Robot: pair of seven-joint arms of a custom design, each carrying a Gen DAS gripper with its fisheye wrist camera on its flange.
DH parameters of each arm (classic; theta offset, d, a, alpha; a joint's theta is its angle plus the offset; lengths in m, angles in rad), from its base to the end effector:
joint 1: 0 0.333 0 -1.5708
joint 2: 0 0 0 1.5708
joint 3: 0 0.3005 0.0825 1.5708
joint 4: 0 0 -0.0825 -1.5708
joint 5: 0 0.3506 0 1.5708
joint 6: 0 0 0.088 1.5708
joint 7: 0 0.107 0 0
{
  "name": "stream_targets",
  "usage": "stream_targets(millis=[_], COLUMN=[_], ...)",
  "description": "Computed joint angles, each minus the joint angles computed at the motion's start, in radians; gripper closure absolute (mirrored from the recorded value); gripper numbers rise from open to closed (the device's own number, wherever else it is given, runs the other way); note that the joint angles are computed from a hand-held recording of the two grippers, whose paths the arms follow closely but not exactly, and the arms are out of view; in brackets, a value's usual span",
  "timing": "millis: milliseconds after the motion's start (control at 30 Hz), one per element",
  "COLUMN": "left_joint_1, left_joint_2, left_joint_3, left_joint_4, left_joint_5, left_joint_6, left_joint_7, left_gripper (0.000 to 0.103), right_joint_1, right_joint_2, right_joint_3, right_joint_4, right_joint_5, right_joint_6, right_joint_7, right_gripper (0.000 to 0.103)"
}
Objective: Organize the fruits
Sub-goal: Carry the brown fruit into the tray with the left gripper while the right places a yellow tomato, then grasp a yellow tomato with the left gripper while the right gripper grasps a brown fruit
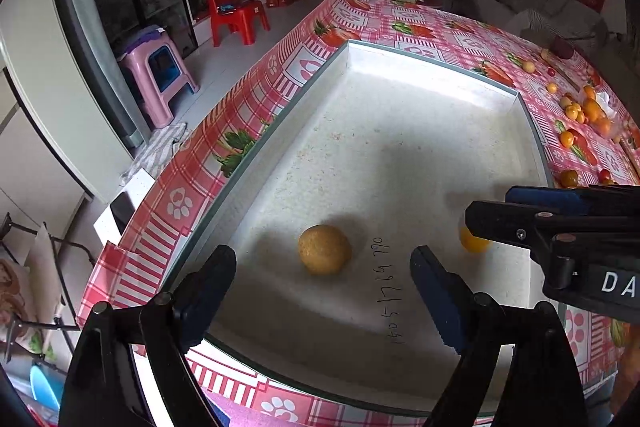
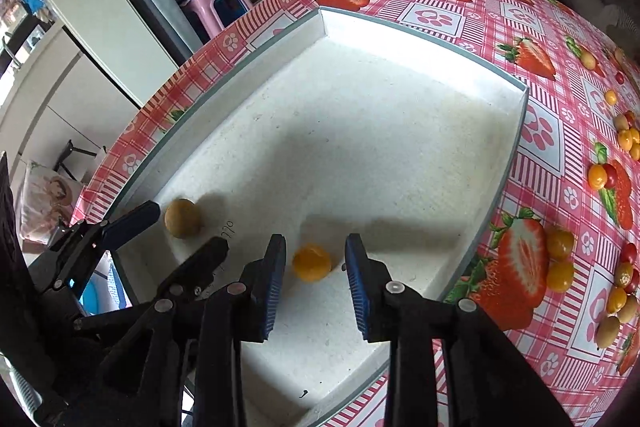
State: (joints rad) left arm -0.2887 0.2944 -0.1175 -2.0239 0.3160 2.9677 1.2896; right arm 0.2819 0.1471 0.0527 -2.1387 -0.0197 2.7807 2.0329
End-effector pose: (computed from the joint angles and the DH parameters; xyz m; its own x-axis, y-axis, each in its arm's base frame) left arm 0.5556 -0.2567 0.3862 -0.3821 -0.9237 -0.0271 -0.7243 0.3175 -0.6120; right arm 0.5409 0.1881 0.3983 -0.0641 -0.9766 -0.2054 -0.8913 0.1486 -0.4285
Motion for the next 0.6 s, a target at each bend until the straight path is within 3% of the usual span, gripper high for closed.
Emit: stream_targets(millis=[33, 133, 200, 267, 333, 400, 433, 533, 600], left_joint_1=[0.008, 0.034, 0.022, 0.018, 0.018, 0.015, 0.013, -0.01, -0.055], left_joint_2=[-0.005, -0.023, -0.038, -0.054, -0.067, -0.077, -0.079, -0.075, -0.064], left_joint_3=[-0.011, -0.051, -0.049, -0.066, -0.092, -0.125, -0.143, -0.182, -0.174], left_joint_4=[-0.003, -0.009, -0.017, -0.024, -0.03, -0.034, -0.032, -0.014, 0.006], left_joint_5=[-0.011, -0.059, -0.058, -0.07, -0.095, -0.129, -0.151, -0.199, -0.182], left_joint_6=[-0.002, -0.011, 0.0, 0.009, 0.017, 0.025, 0.024, 0.003, -0.013], left_joint_7=[0.019, 0.072, 0.075, 0.093, 0.126, 0.167, 0.191, 0.252, 0.246], left_gripper=[0.013, 0.013, 0.013, 0.013, 0.013, 0.013, 0.013, 0.013, 0.013], right_joint_1=[0.001, -0.012, -0.045, -0.168, -0.342, -0.425, -0.414, -0.297, -0.314], right_joint_2=[-0.024, -0.124, -0.199, -0.28, -0.368, -0.452, -0.486, -0.564, -0.615], right_joint_3=[-0.006, -0.014, -0.019, 0.042, 0.155, 0.188, 0.161, -0.007, -0.025], right_joint_4=[-0.027, -0.147, -0.229, -0.3, -0.358, -0.428, -0.469, -0.576, -0.629], right_joint_5=[-0.006, -0.009, -0.166, -0.426, -0.649, -0.717, -0.681, -0.533, -0.496], right_joint_6=[0.029, 0.165, 0.235, 0.277, 0.289, 0.307, 0.318, 0.304, 0.26], right_joint_7=[0.02, 0.065, 0.231, 0.484, 0.713, 0.799, 0.773, 0.656, 0.635], right_gripper=[0.048, 0.038, 0.035, 0.029, 0.022, 0.021, 0.021, 0.021, 0.021])
